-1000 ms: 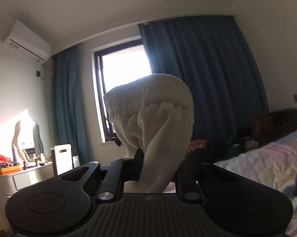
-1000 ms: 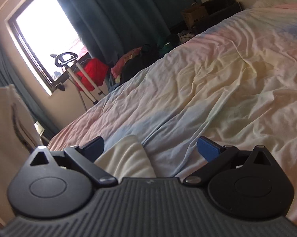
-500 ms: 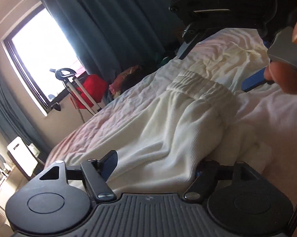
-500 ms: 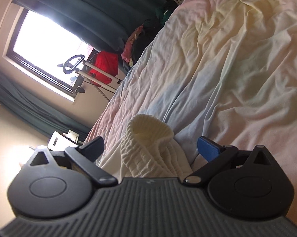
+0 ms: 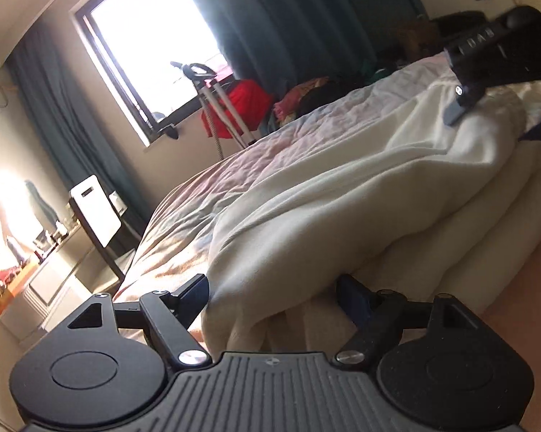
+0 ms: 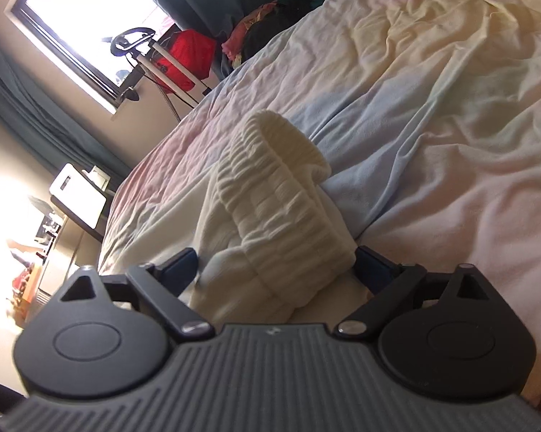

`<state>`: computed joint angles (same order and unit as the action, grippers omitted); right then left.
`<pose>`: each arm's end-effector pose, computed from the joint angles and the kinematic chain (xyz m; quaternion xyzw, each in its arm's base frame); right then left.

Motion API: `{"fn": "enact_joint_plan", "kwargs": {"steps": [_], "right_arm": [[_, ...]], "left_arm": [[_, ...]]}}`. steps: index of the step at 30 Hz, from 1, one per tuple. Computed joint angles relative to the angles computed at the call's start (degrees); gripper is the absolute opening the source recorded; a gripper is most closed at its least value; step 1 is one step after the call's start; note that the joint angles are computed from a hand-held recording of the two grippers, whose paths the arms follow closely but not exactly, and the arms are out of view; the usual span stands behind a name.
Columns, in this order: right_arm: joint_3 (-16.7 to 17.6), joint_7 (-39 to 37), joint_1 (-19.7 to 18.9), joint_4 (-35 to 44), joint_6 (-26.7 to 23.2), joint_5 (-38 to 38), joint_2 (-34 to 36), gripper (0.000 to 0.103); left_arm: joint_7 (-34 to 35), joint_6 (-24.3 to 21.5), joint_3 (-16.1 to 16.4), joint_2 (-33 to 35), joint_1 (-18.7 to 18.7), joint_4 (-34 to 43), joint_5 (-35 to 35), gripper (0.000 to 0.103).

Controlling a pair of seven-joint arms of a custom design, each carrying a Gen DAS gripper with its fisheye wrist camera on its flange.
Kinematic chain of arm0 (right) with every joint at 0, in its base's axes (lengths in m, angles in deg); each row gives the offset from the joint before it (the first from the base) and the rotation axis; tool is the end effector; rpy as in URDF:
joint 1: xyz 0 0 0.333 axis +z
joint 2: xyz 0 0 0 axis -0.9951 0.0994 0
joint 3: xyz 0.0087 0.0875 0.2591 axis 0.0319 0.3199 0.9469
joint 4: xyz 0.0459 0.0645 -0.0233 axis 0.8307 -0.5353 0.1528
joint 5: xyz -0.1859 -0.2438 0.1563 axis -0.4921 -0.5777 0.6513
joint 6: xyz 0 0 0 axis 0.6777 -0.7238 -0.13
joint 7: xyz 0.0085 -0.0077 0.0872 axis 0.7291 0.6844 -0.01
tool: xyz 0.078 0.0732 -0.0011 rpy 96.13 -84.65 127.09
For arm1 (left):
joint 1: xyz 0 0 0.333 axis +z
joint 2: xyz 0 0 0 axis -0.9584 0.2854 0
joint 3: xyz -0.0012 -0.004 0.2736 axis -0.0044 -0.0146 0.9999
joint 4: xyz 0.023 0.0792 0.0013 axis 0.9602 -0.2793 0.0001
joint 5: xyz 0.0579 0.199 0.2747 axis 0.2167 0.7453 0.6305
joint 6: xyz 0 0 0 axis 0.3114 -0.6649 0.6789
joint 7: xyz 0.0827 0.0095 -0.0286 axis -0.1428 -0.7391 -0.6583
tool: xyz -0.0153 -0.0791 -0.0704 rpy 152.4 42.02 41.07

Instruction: Fold clothes

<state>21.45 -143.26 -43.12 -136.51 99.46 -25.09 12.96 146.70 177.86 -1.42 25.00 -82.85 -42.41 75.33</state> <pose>0.5598 0.4076 0.4990 -0.2982 0.8338 -0.1757 0.4302 0.6391 -0.1393 0.4933 -0.3291 0.7815 -0.2973 0.4388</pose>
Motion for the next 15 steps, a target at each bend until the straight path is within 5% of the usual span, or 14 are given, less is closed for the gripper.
{"fn": "enact_joint_plan", "kwargs": {"steps": [3,7,11,15], "right_arm": [[-0.16,-3.12,1.17,4.2,-5.33,0.24,2.13,0.074],[-2.52,-3.0,4.16,6.69,-8.95,-5.4,2.61,0.047],[-4.91,1.7,7.14,5.48,-11.01,-15.66,0.34,0.046],[-1.73,6.08,4.66,0.82,-13.2,-13.99,-2.85,0.048]], "left_arm": [[-3.16,-0.45,0.73,-4.59,-0.75,-5.36,-0.84,0.085],[-3.1,-1.4,-4.35,-9.43,3.99,-11.09,-4.14,0.087],[-2.95,-0.78,-5.87,-11.01,5.6,-13.08,-5.52,0.087],[-4.77,-1.82,-4.15,-10.93,4.26,-12.38,-5.14,0.087]]}}
